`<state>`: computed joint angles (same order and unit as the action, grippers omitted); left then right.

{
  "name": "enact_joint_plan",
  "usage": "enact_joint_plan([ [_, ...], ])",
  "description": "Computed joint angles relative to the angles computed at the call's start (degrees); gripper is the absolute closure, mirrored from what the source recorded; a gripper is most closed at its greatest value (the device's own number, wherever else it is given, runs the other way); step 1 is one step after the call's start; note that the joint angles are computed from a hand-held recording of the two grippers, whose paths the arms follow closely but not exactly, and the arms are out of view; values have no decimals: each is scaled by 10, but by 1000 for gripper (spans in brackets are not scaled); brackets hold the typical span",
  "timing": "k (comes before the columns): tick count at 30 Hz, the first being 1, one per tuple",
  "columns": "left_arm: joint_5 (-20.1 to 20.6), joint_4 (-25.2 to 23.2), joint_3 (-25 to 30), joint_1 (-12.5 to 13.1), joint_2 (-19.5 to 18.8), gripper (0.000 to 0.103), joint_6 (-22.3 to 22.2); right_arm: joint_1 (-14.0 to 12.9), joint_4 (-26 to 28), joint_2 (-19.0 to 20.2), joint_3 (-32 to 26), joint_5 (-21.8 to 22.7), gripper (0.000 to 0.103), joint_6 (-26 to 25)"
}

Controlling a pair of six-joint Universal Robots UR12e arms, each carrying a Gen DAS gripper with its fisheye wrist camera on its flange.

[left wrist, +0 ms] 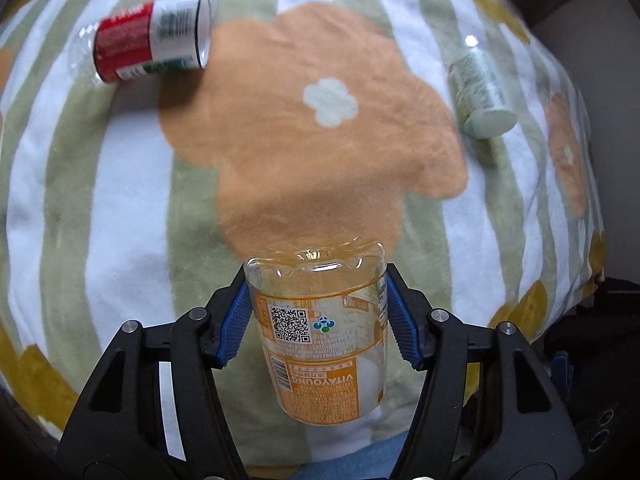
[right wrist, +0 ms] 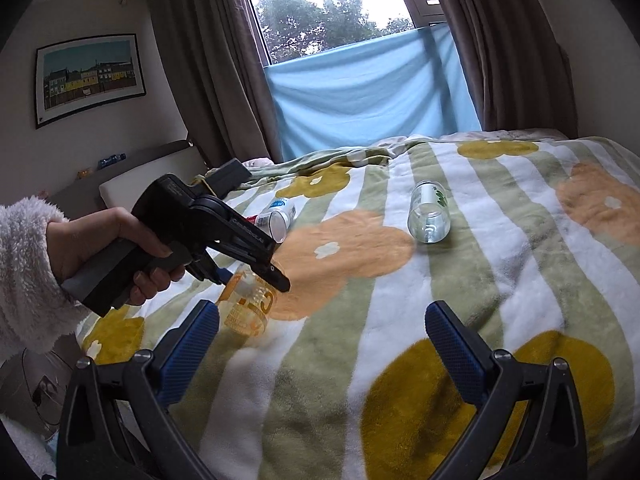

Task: Flip cup upside down
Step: 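Lift and rotate the cup with the left gripper so its bottom faces up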

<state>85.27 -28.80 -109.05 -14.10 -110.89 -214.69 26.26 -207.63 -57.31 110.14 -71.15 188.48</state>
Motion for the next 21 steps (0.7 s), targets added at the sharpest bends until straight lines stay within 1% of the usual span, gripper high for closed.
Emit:
enact_joint_plan([
  [2, 40, 95, -29, -9, 6, 45, -13, -1, 0, 0, 1, 4, 0, 4],
  [3, 66, 141, -41, -15, 8, 45, -13, -1, -1, 1, 1, 7, 0, 6],
  [4, 104, 187, -51, -27, 4, 45, -11, -1, -3, 1, 2, 8, 0, 8],
  [5, 139, 221, -56, -33, -1, 45, -1, 0, -2, 1, 3, 10, 0, 8],
  [6, 166, 251, -60, -32, -5, 45, 17, 0, 1, 0, 4, 11, 0, 6],
  [7, 200, 280, -63, -43, -14, 45, 24, 1, 5, -1, 5, 10, 0, 3],
  [8, 220, 298, -66, -46, -18, 45, 29, 1, 10, -2, 6, 9, 0, 0],
  [10, 241, 341, -71, -55, -33, 45, 26, 2, 15, -5, 9, 9, 0, -7],
  [12, 256, 362, -70, -54, -42, 45, 27, 3, 18, -8, 13, 5, 0, -12],
  [15, 270, 371, -67, -56, -53, 45, 28, 4, 24, -11, 16, 1, 0, -19],
  [17, 273, 367, -63, -57, -58, 45, 30, 4, 29, -12, 18, 0, 0, -19],
  [21, 262, 358, -68, -57, -59, 45, 30, 6, 35, -13, 18, -2, 0, -19],
])
